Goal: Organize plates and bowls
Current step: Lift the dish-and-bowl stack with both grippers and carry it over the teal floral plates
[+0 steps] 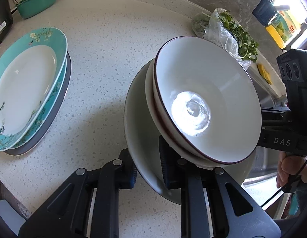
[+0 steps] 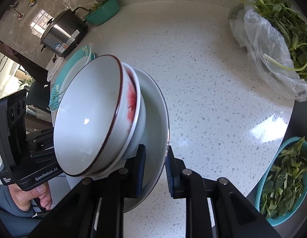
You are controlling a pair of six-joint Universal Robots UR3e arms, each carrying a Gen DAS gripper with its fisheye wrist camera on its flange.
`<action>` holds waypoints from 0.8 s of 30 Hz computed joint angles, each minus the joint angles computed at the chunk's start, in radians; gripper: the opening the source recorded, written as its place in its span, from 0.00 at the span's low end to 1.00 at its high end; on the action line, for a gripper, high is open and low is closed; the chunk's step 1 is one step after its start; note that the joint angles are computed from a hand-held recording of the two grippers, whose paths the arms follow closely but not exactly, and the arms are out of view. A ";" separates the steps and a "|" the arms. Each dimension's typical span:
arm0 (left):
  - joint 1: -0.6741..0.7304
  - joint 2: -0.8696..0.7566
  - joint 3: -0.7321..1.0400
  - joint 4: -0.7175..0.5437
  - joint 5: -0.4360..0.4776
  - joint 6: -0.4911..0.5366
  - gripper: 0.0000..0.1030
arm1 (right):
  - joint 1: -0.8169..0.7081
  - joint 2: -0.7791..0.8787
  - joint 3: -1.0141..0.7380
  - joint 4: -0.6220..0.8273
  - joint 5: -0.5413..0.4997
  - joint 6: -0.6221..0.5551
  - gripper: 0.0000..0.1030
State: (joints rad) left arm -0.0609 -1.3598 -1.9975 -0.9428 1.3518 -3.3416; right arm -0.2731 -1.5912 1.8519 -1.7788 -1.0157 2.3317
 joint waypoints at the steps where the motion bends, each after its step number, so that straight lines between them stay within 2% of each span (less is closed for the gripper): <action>1: 0.001 0.006 0.002 -0.007 0.001 0.001 0.17 | 0.001 -0.002 -0.002 0.004 0.001 -0.001 0.21; 12: 0.044 0.111 0.058 -0.151 0.001 0.039 0.17 | -0.005 -0.057 -0.019 0.081 0.023 -0.018 0.21; 24: 0.202 0.252 0.104 -0.345 -0.039 0.167 0.17 | 0.089 -0.058 -0.097 0.092 0.045 0.067 0.21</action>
State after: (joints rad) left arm 0.1411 -1.1077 -1.8939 -1.2877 1.3129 -3.1748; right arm -0.1839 -1.6489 1.7551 -1.6864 -0.9708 2.3990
